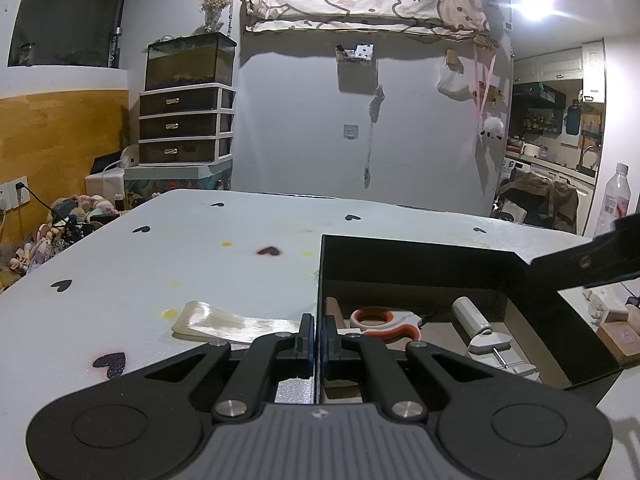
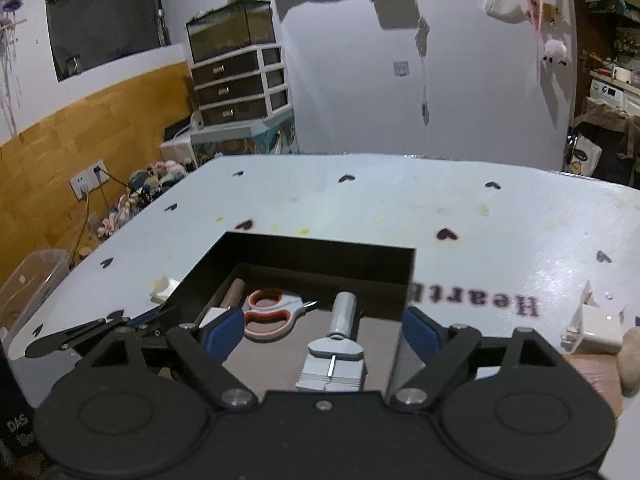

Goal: Organize rigid objects
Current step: 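Lower the white clip tool into the black box and open the right tool, then move the right tool back toward the wooden coaster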

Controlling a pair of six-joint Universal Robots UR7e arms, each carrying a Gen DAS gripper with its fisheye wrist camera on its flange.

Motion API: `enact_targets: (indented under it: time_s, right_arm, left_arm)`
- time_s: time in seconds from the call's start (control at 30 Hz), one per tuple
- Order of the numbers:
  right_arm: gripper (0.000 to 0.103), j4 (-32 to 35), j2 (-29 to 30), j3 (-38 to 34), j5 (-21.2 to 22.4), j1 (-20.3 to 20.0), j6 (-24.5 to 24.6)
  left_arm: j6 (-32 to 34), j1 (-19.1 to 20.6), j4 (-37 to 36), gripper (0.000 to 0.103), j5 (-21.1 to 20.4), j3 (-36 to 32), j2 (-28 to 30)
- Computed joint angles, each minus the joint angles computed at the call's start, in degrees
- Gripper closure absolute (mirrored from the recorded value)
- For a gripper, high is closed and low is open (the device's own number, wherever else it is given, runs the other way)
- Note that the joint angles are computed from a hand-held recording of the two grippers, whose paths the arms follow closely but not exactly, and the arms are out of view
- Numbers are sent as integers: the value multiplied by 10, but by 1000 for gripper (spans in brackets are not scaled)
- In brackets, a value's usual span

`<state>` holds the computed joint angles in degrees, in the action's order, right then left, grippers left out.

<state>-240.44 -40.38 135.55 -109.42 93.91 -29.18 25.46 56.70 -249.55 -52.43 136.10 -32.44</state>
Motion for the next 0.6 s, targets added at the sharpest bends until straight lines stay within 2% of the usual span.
enact_targets:
  time_s: [0.2, 0.37, 0.6]
  right_arm:
    - [6, -91, 5, 38, 43, -30, -25]
    - [3, -175, 21, 60, 58, -63, -49]
    - [3, -259, 34, 88, 98, -136, -66]
  left_arm:
    - [-2, -7, -7, 100, 10, 2, 5]
    - [-4, -12, -6, 100, 15, 2, 5]
    - [-5, -13, -7, 100, 16, 4, 4]
